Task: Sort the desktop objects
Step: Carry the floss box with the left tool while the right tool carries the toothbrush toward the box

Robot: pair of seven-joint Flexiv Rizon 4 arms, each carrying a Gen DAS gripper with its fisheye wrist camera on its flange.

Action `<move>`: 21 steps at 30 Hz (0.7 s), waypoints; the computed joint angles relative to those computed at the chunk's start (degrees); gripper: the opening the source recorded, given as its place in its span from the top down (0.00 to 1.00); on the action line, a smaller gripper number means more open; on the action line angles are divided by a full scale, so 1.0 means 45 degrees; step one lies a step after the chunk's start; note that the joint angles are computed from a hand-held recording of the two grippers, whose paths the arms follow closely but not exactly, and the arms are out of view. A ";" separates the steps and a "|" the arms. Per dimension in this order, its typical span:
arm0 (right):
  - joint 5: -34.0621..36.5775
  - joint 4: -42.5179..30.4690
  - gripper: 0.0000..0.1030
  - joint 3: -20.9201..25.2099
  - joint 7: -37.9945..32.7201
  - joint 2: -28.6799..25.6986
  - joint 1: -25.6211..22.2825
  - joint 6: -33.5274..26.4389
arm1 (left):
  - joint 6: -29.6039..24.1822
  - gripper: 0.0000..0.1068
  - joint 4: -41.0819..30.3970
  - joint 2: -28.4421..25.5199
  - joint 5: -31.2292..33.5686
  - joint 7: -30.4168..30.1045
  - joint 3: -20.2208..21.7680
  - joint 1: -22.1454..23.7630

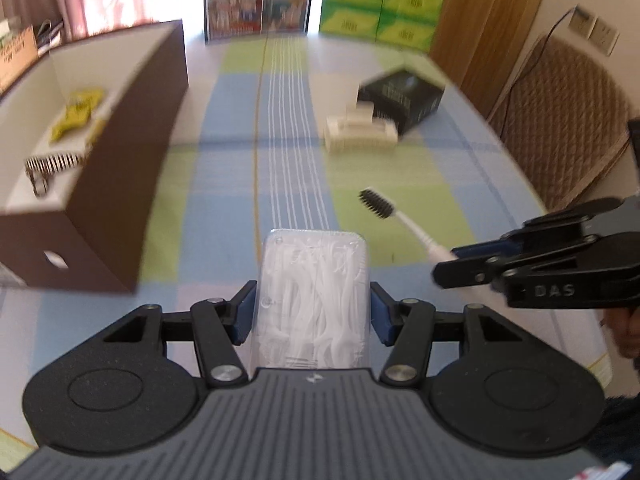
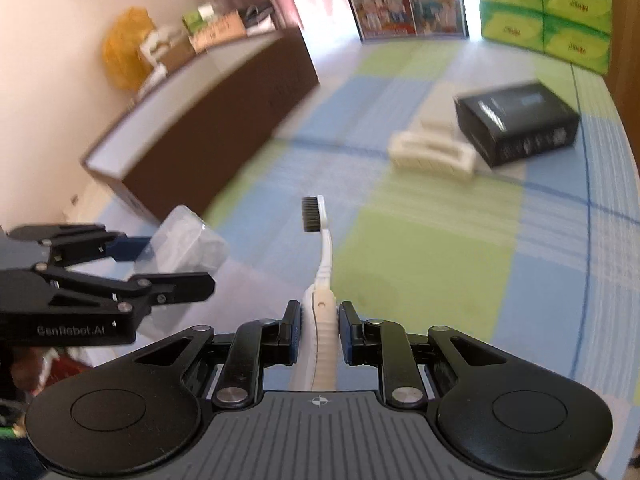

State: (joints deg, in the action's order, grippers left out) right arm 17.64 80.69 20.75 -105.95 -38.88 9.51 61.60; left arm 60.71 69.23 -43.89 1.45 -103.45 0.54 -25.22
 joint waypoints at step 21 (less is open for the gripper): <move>-0.0087 -0.9555 0.84 -0.0255 0.2130 -0.4419 0.3827 -0.2542 | 0.1288 0.51 0.0540 0.1440 0.0047 0.0472 0.1006 0.2476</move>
State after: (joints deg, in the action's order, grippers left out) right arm 17.25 37.69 19.61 -96.36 -58.76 26.73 50.16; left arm 66.51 71.66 -37.41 1.66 -101.33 5.06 -14.08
